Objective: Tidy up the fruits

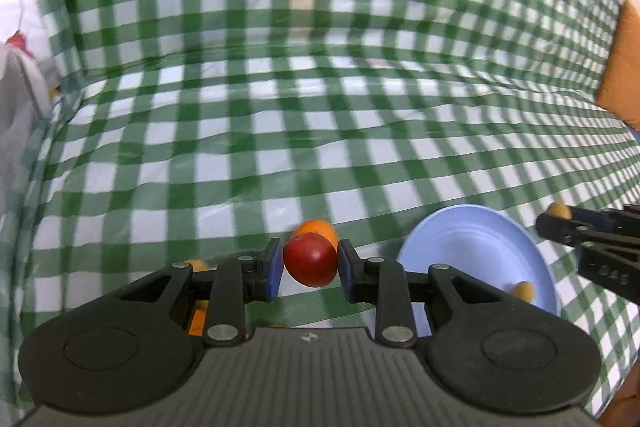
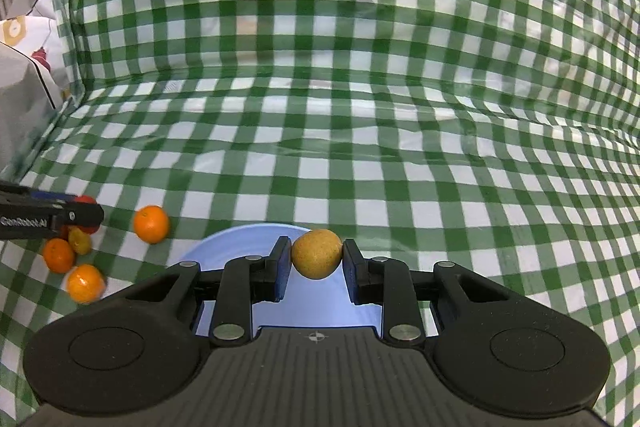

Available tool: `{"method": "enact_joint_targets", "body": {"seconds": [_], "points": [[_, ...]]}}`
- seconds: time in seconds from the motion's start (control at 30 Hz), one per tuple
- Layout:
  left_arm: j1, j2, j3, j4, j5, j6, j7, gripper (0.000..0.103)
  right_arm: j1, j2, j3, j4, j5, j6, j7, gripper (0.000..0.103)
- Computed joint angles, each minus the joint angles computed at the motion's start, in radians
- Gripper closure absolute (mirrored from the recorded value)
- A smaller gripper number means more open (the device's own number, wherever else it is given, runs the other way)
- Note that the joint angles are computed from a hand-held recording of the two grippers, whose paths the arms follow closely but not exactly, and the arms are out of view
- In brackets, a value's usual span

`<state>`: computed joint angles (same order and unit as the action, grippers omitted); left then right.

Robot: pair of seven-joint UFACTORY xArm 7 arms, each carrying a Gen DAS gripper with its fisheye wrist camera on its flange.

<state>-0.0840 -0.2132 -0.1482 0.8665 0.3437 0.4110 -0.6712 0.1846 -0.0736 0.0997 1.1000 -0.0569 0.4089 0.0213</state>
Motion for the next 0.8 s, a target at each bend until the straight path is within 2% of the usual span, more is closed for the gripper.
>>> {"method": "enact_joint_targets", "body": {"seconds": [0.27,0.47,0.8], "points": [[-0.059,0.024,-0.013,0.014,-0.058,-0.065,0.064,0.071,-0.012,-0.011,-0.007,-0.012,-0.01,0.005,-0.002,0.074],[-0.072,0.062,-0.051,0.043,0.05,-0.075,0.049,0.071,-0.017,-0.004,-0.007,-0.009,-0.027,0.013,0.01,0.074],[-0.1,0.093,-0.031,0.067,0.062,-0.093,0.059,0.071,-0.019,0.0,-0.007,-0.012,-0.043,0.027,0.019,0.074]]}}
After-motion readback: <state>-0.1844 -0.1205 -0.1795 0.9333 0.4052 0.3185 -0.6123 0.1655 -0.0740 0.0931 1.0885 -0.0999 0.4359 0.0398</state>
